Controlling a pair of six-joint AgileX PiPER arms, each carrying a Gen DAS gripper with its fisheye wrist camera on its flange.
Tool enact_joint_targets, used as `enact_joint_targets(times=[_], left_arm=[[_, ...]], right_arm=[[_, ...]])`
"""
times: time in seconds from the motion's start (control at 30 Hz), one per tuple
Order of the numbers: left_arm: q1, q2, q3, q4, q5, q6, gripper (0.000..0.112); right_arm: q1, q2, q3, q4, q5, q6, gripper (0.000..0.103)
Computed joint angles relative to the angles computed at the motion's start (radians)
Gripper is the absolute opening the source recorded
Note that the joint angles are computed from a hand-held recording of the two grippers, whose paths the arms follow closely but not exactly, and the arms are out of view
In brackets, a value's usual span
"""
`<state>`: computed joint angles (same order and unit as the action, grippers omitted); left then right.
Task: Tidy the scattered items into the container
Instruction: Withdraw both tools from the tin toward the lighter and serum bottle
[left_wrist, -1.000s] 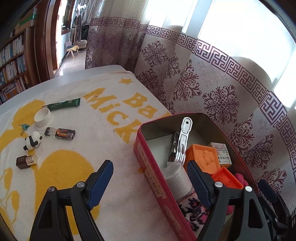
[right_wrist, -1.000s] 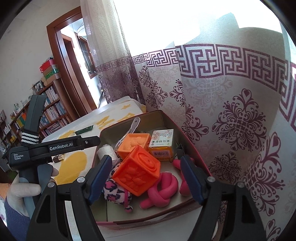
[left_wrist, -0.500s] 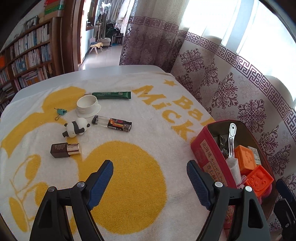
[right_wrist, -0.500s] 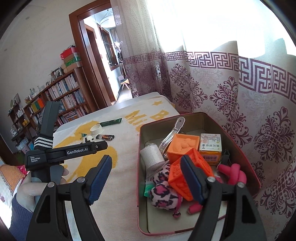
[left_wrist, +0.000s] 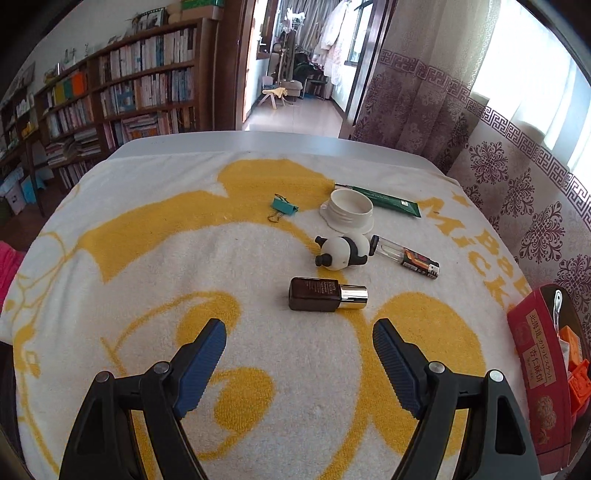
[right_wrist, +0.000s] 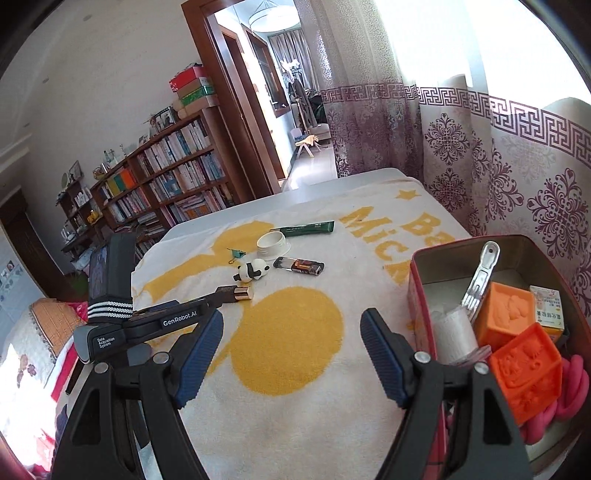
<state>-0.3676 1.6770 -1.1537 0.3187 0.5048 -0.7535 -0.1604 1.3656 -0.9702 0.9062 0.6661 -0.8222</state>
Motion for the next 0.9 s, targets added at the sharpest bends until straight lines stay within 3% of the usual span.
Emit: enact_joint_targets(times=[0.2,0.37,0.57,0.73,0.9], left_arm=[[0.094,-0.018,0.065,-0.174,-0.054,0.107,0.083],[0.101,-0.025,0.082,-0.167,-0.069,0.080,0.083],[0.114,-0.016,0.083,-0.255,-0.075,0.139,0.083],[0.108,-0.019,0.085,-0.261,-0.077,0.149,0.083],[0.112,-0.019,0.086,-0.284,-0.075,0.169,0.083]], right_arm=[[0.108,0.214,-0.177,-0.081,-0.002,0.184,0.080],[0.156,0.389,-0.335,-0.228,-0.020,0.391,0.080],[0.148,0.547,-0.511,-0.277,0.072,0.566,0.080],[0.200,0.631,-0.664,-0.443,0.103,0.752,0.080],[0.250,0.726,-0.835,-0.585,0.185,0.915,0.081]])
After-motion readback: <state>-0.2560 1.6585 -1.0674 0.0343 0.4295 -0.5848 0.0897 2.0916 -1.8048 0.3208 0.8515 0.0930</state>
